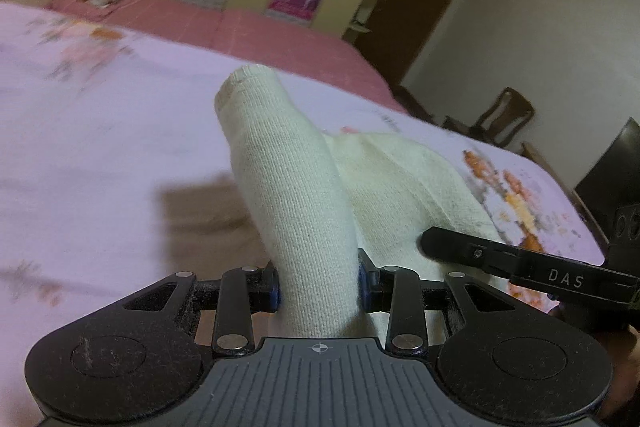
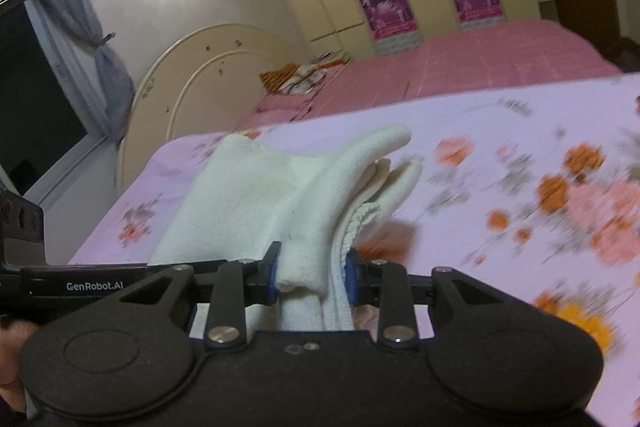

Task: Fold small clothes

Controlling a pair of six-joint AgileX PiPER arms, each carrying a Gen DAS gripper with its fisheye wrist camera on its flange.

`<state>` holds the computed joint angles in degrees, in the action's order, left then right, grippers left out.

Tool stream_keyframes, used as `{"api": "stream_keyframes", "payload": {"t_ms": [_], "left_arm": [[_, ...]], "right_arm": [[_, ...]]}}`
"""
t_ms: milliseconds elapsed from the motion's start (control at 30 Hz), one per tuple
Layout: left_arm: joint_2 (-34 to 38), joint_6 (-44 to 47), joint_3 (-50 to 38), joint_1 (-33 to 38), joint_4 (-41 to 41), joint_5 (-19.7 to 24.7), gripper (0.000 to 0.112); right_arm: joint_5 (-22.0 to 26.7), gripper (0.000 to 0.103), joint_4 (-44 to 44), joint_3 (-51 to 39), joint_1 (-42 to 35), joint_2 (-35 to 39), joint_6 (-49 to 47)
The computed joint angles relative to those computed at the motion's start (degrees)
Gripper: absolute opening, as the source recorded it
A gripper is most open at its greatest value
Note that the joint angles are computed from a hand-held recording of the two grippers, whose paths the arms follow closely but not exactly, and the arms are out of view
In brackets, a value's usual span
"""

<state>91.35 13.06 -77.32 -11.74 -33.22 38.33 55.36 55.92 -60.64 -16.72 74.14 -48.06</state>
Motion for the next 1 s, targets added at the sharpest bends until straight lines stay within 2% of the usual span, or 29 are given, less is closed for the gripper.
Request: {"api": "stream_keyframes", "payload": {"t_ms": [200, 300, 367, 400, 433, 500, 567, 667, 767, 900, 933, 1000], "left_arm": [[-1.37, 3.22, 8.02, 1.66, -3.12, -1.54, 0.035], [-2.26, 3.11, 11.97, 0.47, -2.66, -4.97, 0.041], [-3.13, 5.02, 15.14, 0.91, -4.80, -7.38, 0.056], [-3.34, 3.40, 16.14, 0.49, -3.01, -9.08, 0.072], [-4.00, 3.67, 17.67, 0.29, -2.97, -10.72, 0.074], [-5.12, 7.92, 19.80, 1.43, -7.03, -11.71, 0.075], [-6.19, 6.80, 20.04, 2.24, -5.50, -12.27, 0.075], [-7.96, 5.84, 20.62, 3.05, -3.28, -15.42, 0.075], [-4.95, 2.44, 16.56, 3.98, -0.07, -15.25, 0.074], [0.51, -2.25, 11.02, 3.43, 3.96, -15.27, 0.074], [1.66, -3.75, 10.13, 3.24, 4.99, -15.08, 0.074], [3.87, -4.30, 9.08, 3.28, 4.42, -14.43, 0.074]], "right_arm": [[-1.54, 0.029, -0.52, 5.78, 3.86, -1.59, 0.90], [-1.20, 0.029, -0.65, 7.90, 2.89, -1.33, -0.15], [-0.91, 0.029, -0.02, 8.99, 1.63, -0.51, -1.75], [-0.68, 0.029, 0.34, 9.50, 0.92, 0.20, -2.30], [-0.81, 0.030, 0.82, 10.42, 0.57, 0.66, -2.64], [0.81, 0.033, 3.15, 11.65, -1.61, 2.10, -4.30], [3.93, 0.041, 4.37, 11.04, -4.22, 4.08, -4.21], [7.61, 0.045, 5.29, 9.28, -7.09, 5.37, -4.94], [7.18, 0.045, 7.65, 6.89, -7.33, 6.41, -4.96], [6.48, 0.046, 6.32, -1.11, -2.77, 14.00, 1.81], [5.44, 0.044, 5.76, -2.30, -1.71, 15.11, 3.01], [-1.15, 0.022, 1.61, -2.86, 1.64, 14.97, 3.68]]}}
